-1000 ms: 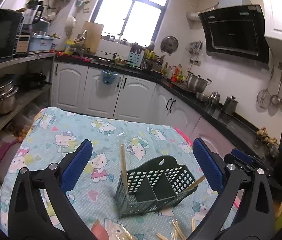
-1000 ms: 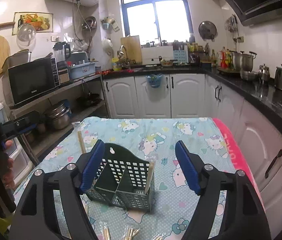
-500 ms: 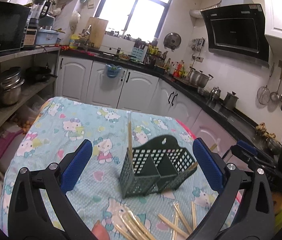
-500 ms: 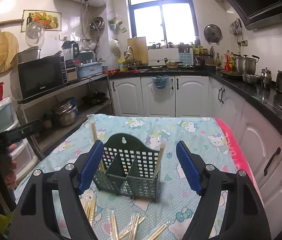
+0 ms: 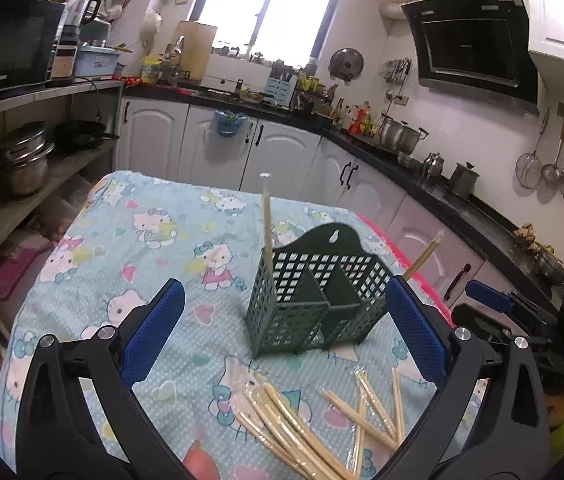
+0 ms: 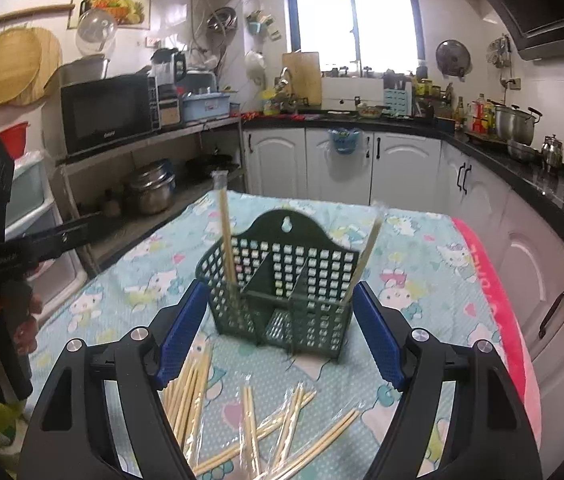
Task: Organize utensils
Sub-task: 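Withdraw both open tools from the caddy back toward the chopstick pile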
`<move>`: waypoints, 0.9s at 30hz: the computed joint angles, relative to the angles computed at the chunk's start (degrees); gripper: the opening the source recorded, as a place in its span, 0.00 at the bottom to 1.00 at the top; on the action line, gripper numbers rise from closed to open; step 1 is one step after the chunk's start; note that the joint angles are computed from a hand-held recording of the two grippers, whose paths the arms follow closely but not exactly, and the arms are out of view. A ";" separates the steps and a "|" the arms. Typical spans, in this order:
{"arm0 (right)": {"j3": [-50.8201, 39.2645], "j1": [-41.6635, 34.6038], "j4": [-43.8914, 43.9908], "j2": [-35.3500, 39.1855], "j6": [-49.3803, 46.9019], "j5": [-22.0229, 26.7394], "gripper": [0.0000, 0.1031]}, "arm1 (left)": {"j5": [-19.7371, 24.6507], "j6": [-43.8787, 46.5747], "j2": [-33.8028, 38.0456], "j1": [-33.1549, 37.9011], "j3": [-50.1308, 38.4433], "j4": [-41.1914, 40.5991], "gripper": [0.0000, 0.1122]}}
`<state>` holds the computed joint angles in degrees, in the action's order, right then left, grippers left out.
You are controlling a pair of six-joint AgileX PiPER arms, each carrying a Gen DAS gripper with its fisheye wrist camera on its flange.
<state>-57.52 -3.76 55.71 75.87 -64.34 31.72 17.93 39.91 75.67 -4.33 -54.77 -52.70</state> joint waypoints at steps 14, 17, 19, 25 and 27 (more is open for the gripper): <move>6.01 4.78 -3.23 -0.10 0.41 -3.15 0.71 | 0.81 1.69 0.86 1.21 4.44 -0.23 0.82; 6.53 5.68 -4.38 0.36 1.25 -3.79 0.71 | 1.26 3.42 1.21 1.24 5.25 -1.34 0.82; 6.80 6.02 -5.03 1.02 1.52 -4.13 0.71 | 1.49 4.07 1.68 1.02 5.71 -1.44 0.82; 7.94 6.61 -7.43 3.00 2.17 -4.75 0.70 | 3.65 6.29 4.50 1.29 6.39 -3.06 0.81; 8.12 6.82 -8.52 3.95 2.82 -5.04 0.70 | 4.49 6.78 5.78 1.68 6.42 -3.79 0.75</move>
